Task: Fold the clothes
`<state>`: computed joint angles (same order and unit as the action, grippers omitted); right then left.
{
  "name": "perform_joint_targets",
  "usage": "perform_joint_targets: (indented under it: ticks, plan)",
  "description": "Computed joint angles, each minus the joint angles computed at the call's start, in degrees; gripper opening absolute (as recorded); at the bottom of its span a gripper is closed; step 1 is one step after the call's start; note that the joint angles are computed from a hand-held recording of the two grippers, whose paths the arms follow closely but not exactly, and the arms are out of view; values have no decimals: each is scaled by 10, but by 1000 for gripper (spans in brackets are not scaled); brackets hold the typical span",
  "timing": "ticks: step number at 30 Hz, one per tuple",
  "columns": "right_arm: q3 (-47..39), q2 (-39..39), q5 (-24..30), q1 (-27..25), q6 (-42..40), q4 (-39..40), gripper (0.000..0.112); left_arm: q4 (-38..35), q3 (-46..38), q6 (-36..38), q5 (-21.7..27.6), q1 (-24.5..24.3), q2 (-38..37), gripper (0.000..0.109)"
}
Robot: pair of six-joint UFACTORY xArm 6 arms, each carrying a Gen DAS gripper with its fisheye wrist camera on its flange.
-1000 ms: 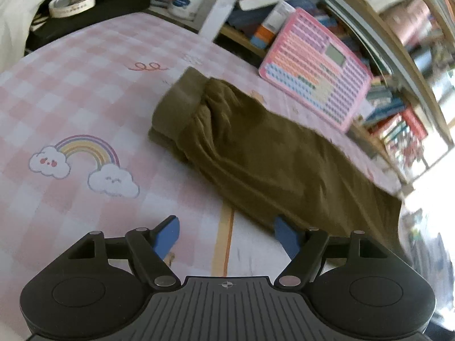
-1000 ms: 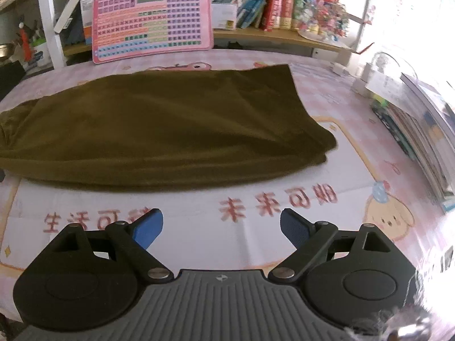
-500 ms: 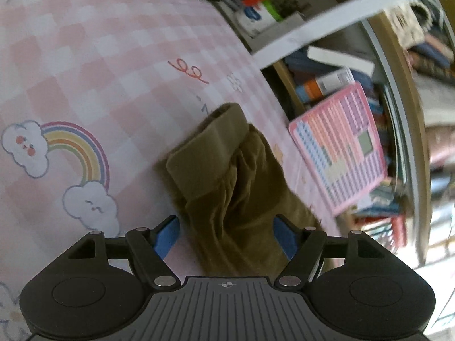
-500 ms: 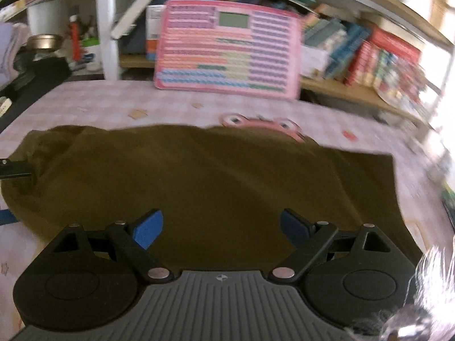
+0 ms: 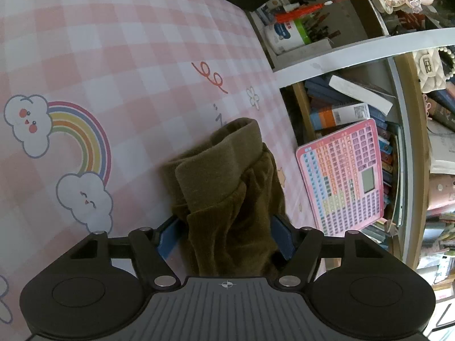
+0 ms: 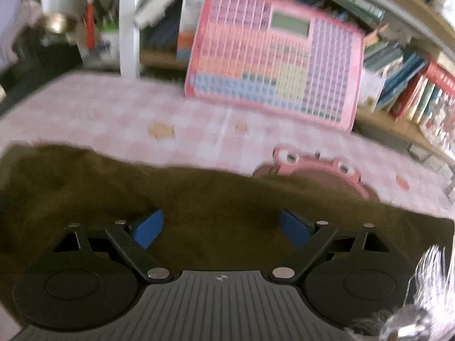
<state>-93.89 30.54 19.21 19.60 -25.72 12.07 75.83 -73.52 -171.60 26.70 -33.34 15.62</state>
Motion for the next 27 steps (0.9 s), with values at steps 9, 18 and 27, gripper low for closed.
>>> perform_joint_targets:
  ticks: [9,18,27]
  plan:
    - [125,-102,-1,1,-86,72,88,23,7,-38,-1,1,-3,68]
    - [219,-157,-48,11,-174,102,87,-4,0,-36,14,-3,7,33]
    - [199,-174,29,-22,-269,246,87,-30,-55,144,103,-40,15,13]
